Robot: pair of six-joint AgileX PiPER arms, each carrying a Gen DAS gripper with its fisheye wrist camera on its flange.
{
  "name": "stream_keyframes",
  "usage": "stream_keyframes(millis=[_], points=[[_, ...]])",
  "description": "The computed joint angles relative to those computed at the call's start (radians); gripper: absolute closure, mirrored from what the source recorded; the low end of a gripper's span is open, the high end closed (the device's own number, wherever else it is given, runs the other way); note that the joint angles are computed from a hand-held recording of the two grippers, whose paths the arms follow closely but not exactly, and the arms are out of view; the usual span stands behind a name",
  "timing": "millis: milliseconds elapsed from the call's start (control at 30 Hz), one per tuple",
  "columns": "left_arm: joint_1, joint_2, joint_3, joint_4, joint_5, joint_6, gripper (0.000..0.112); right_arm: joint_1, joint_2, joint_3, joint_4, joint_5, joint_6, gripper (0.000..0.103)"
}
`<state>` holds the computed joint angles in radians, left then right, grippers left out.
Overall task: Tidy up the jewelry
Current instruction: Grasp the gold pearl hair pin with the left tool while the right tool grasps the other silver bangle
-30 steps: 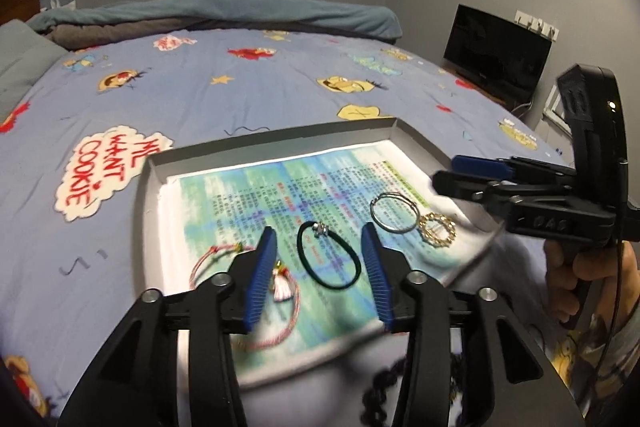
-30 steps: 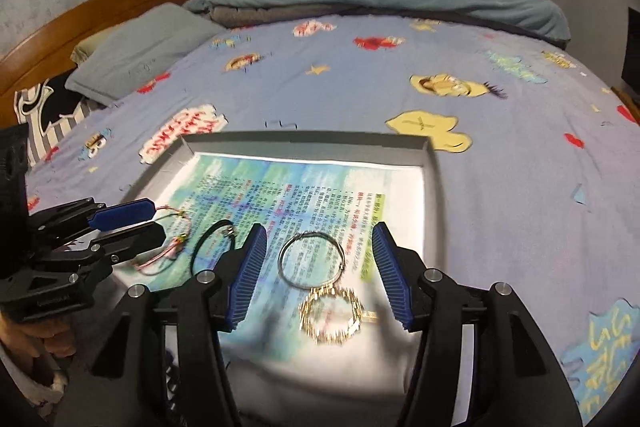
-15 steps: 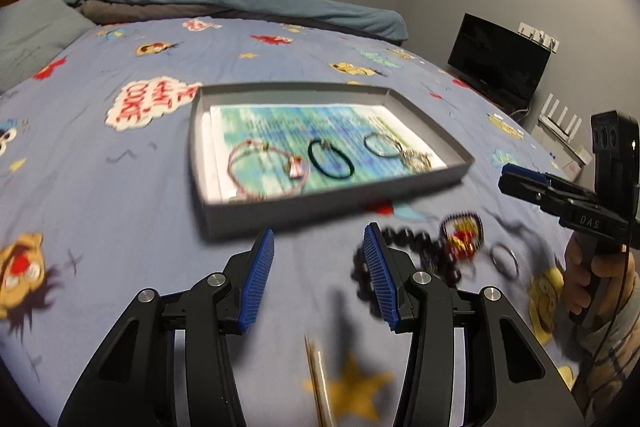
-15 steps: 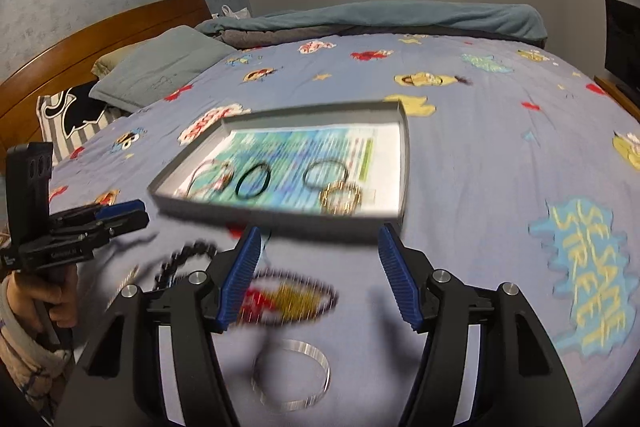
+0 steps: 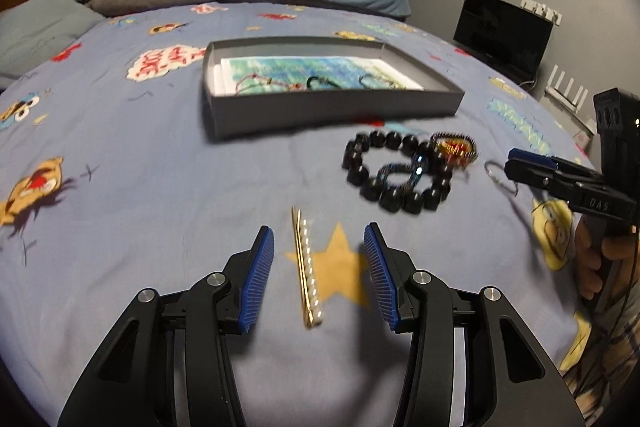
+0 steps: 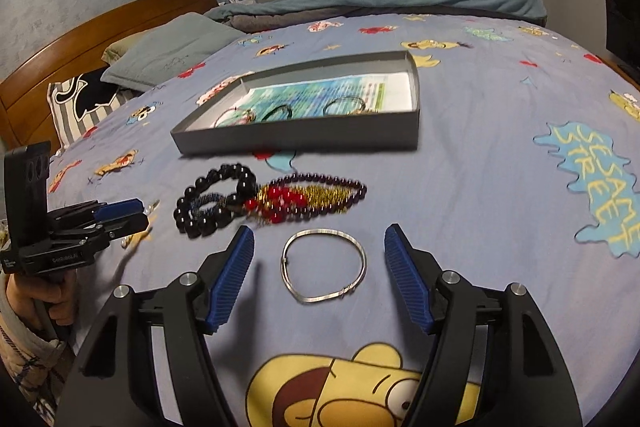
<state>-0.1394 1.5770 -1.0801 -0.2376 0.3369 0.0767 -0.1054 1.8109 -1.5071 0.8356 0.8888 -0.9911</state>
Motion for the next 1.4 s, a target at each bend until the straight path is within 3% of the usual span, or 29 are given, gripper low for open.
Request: stream_keyframes(millis=[233, 400, 567, 733, 833, 933, 1000, 1100, 1400], points=[[-0.037, -0.021, 0.047, 0.200, -0.040, -0.190, 0.064, 0.009, -0.011, 0.027, -0.022, -0.026, -0.006, 0.034], [-0.067, -0.031, 0.081, 0.386, -0.067, -0.366, 0.076, 0.022, -0.018, 0.051, -0.030, -0.048, -0.022, 0.034], [-0.084, -0.037, 0.106, 0.514, -0.070, -0.492, 0.079, 0.035, -0.014, 0.061, -0.043, -0.069, -0.026, 0.034], [-0.086, -0.024, 0.094, 0.524, -0.055, -0.500, 0.079, 0.040, -0.011, 0.063, -0.045, -0.076, -0.030, 0.035], [-0.090, -0.020, 0.088, 0.552, -0.049, -0.524, 0.079, 0.039, 0.000, 0.047, -0.042, -0.059, -0.030, 0.042], [-0.100, -0.031, 0.107, 0.653, -0.071, -0.620, 0.100, 0.030, 0.001, 0.045, -0.025, -0.048, -0.035, 0.055], [-0.099, -0.042, 0.119, 0.665, -0.089, -0.638, 0.106, 0.021, 0.006, 0.039, -0.010, -0.032, -0.038, 0.055], [-0.094, -0.053, 0.125, 0.656, -0.104, -0.638, 0.106, 0.014, 0.001, 0.040, 0.003, -0.026, -0.044, 0.055], [-0.073, -0.060, 0.063, 0.421, -0.089, -0.386, 0.106, 0.002, -0.023, -0.003, -0.003, 0.005, -0.017, 0.055]])
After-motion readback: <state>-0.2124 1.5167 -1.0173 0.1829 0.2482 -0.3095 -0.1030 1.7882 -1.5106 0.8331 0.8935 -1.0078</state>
